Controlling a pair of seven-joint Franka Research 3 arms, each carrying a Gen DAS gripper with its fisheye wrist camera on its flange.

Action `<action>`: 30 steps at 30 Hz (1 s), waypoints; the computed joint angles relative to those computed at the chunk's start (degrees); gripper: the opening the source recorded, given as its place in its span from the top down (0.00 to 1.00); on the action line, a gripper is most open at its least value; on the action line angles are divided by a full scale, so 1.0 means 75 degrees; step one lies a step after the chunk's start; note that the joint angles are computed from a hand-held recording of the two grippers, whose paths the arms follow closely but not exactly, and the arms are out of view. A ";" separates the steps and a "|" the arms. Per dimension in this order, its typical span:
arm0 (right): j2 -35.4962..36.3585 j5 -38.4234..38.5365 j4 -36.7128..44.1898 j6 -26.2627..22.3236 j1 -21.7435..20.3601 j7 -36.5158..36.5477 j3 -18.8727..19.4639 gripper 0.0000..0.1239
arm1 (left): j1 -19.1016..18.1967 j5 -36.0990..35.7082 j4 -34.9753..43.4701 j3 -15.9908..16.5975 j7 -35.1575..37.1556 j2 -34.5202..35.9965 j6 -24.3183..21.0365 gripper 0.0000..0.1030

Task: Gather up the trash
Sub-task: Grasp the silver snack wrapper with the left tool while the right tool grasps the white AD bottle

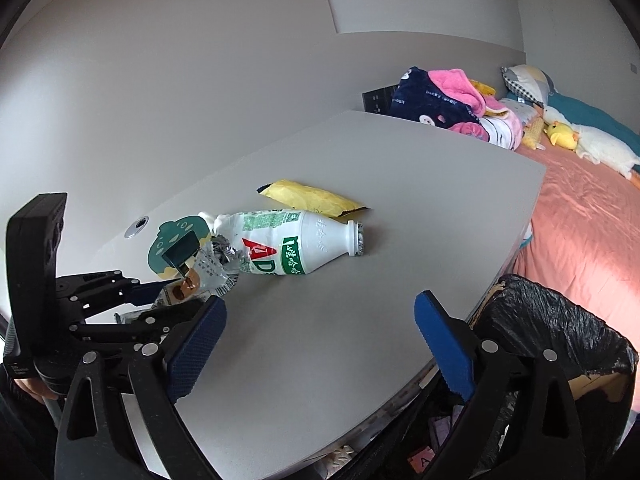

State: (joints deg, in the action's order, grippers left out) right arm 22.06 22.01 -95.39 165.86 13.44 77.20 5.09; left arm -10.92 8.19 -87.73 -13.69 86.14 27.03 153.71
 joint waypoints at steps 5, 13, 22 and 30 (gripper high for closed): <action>0.0278 -0.0444 0.0473 -0.0303 0.0196 0.0171 -0.0217 0.22 | 0.0105 -0.0127 -0.0166 -0.0066 0.0062 -0.0198 0.0133 0.68; 0.0779 -0.0923 0.1275 -0.0895 0.0328 0.0283 -0.0313 0.22 | 0.0355 -0.0576 -0.0072 -0.0249 0.0324 -0.0235 0.0259 0.68; 0.1675 -0.1434 0.2761 -0.1869 0.0456 0.0284 -0.0399 0.22 | 0.0432 -0.0971 0.0629 -0.0346 0.0572 0.0145 0.0111 0.68; 0.2745 -0.1875 0.4558 -0.3030 0.0584 -0.0080 -0.0451 0.22 | 0.0470 -0.1246 0.1379 -0.0444 0.0883 0.0549 0.0008 0.68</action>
State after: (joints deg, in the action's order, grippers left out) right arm 42.65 7.95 -61.21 143.13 17.82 76.60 1.71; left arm -7.39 -1.16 -77.39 -17.02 92.77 31.15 153.77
